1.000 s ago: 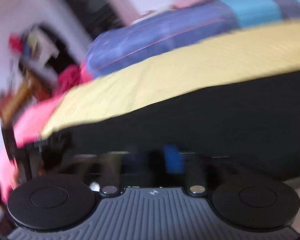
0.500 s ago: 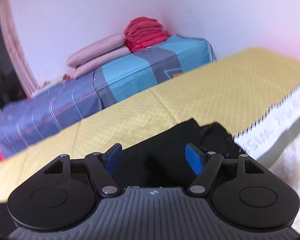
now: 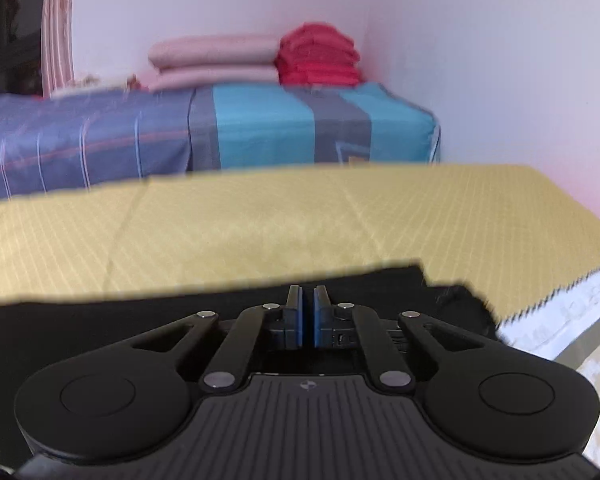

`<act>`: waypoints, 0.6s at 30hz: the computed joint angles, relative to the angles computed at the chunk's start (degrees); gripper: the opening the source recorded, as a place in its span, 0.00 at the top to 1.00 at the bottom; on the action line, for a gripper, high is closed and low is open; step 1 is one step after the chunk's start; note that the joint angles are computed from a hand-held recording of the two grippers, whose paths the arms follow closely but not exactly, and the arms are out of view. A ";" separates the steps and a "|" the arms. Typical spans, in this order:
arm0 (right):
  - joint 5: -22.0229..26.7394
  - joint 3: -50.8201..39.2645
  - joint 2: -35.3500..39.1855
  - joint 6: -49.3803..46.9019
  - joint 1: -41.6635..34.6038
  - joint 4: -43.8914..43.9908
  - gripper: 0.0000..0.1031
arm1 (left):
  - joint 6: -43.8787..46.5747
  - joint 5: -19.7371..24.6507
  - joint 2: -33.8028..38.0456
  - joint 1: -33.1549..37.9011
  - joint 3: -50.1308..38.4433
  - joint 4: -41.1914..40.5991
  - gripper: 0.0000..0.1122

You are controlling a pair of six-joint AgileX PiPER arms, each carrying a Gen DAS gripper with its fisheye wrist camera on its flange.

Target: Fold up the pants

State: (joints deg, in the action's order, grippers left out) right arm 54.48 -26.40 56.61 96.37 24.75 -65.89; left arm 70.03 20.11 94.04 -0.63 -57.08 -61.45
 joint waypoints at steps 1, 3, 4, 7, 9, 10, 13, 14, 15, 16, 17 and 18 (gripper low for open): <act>2.38 -0.90 -1.85 0.02 1.77 -0.52 0.93 | 0.37 -0.38 -0.20 -0.12 0.26 -0.40 0.08; 5.68 -1.64 -4.18 1.84 4.75 -3.58 0.93 | 0.33 -1.12 -0.36 -0.41 0.50 -0.58 0.08; 5.02 -1.81 -3.59 2.83 3.83 -4.62 0.93 | 0.31 -1.12 -0.31 -0.38 0.45 -0.59 0.08; -5.97 -2.36 3.78 0.19 -7.94 -3.13 0.93 | 0.41 -1.39 -0.34 -0.50 0.57 -0.75 0.08; -11.57 -2.24 8.89 -2.47 -14.48 -0.62 0.89 | 0.40 -1.33 -0.29 -0.46 0.51 -0.69 0.08; -11.66 -1.12 8.01 -0.37 -14.53 -2.25 0.78 | 0.34 -1.40 -0.32 -0.52 0.54 -0.63 0.08; -9.77 3.07 -1.72 7.59 -12.34 -4.69 0.33 | 0.28 -1.53 -0.29 -0.58 0.53 -0.60 0.08; -9.96 4.67 -5.37 8.87 -11.69 -5.40 0.33 | 0.13 -1.69 -0.29 -0.65 0.54 -0.40 0.08; -10.83 5.10 -6.75 7.86 -12.31 -4.71 0.33 | 0.07 -1.96 -0.21 -0.78 0.54 -0.29 0.08; -12.53 5.01 -5.84 4.56 -14.65 -2.95 0.33 | 0.04 -2.08 -0.20 -0.80 0.54 -0.17 0.08; -12.49 3.65 -2.64 0.01 -17.54 0.56 0.34 | -0.06 -2.26 -0.20 -0.82 0.57 -0.07 0.08; -10.89 2.99 0.54 -2.26 -19.72 2.79 0.35 | -0.65 -2.78 -0.24 -1.04 0.64 0.30 0.08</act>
